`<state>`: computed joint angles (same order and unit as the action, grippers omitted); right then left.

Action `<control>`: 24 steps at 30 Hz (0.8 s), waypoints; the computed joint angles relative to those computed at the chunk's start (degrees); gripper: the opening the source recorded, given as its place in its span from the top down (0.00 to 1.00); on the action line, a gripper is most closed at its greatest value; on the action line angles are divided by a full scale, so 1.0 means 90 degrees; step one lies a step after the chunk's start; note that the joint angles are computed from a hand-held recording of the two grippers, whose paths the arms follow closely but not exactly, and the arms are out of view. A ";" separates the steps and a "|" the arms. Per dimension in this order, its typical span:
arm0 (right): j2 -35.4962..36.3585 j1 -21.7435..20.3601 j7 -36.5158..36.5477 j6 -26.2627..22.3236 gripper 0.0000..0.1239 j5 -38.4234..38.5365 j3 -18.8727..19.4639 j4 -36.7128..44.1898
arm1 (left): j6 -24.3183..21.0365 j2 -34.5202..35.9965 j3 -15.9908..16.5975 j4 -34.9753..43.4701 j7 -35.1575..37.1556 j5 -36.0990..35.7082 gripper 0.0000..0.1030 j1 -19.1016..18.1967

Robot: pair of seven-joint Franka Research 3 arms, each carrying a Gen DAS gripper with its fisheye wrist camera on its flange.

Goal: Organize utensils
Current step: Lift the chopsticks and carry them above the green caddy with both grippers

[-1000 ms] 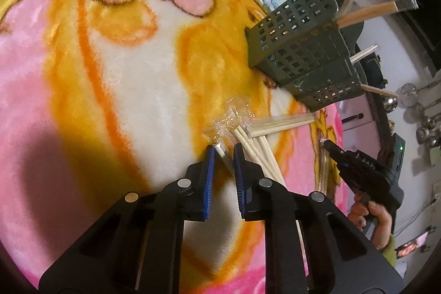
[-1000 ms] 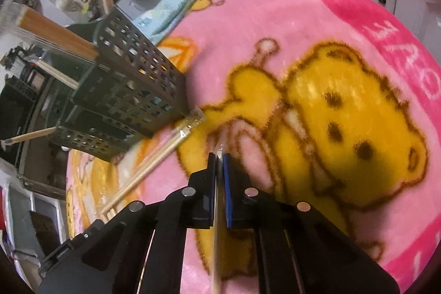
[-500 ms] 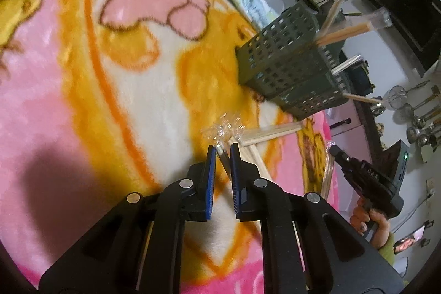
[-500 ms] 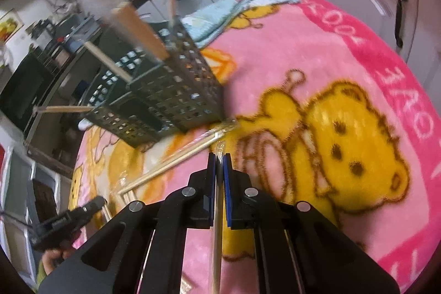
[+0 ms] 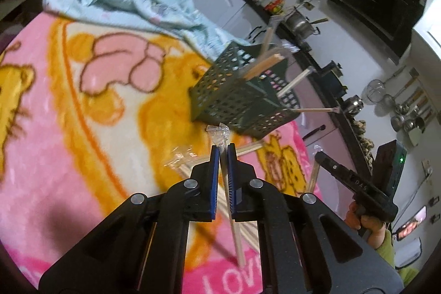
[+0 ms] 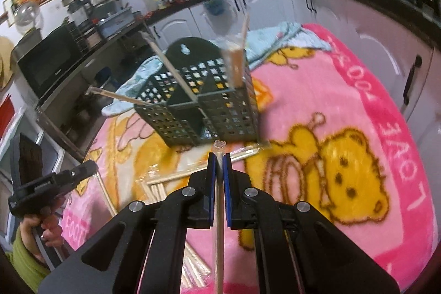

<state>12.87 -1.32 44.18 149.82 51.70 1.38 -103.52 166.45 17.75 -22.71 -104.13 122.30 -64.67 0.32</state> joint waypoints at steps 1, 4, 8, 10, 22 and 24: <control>-0.0053 -0.0001 -0.0080 0.0029 0.95 0.0040 0.0019 -0.0042 | 0.0019 -0.0030 -0.0009 0.0002 0.0029 0.0023 0.97 -0.0012; -0.0192 0.0010 -0.0334 0.0088 0.95 0.0177 0.0039 -0.0122 | 0.0050 -0.0082 -0.0032 0.0045 0.0107 0.0053 0.97 -0.0045; -0.0359 0.0047 -0.0669 0.0166 0.95 0.0417 0.0026 -0.0219 | 0.0082 -0.0111 -0.0034 0.0134 0.0091 0.0199 0.98 -0.0126; -0.0440 0.0070 -0.0843 0.0214 0.96 0.0549 0.0011 -0.0253 | 0.0079 -0.0108 -0.0058 0.0211 0.0114 0.0255 0.98 -0.0152; -0.0756 0.0217 -0.1780 0.0521 0.95 0.1403 -0.0080 -0.0347 | 0.0187 0.0008 -0.0242 0.0757 0.0220 0.0667 0.98 -0.0281; -0.0782 0.0234 -0.1905 0.0545 0.95 0.1528 -0.0096 -0.0330 | 0.0246 0.0040 -0.0285 0.0859 0.0218 0.0752 0.98 -0.0284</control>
<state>5.83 0.79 27.03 154.72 65.44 0.52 -106.49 168.67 18.11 -25.27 -96.39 124.26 -57.90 -2.24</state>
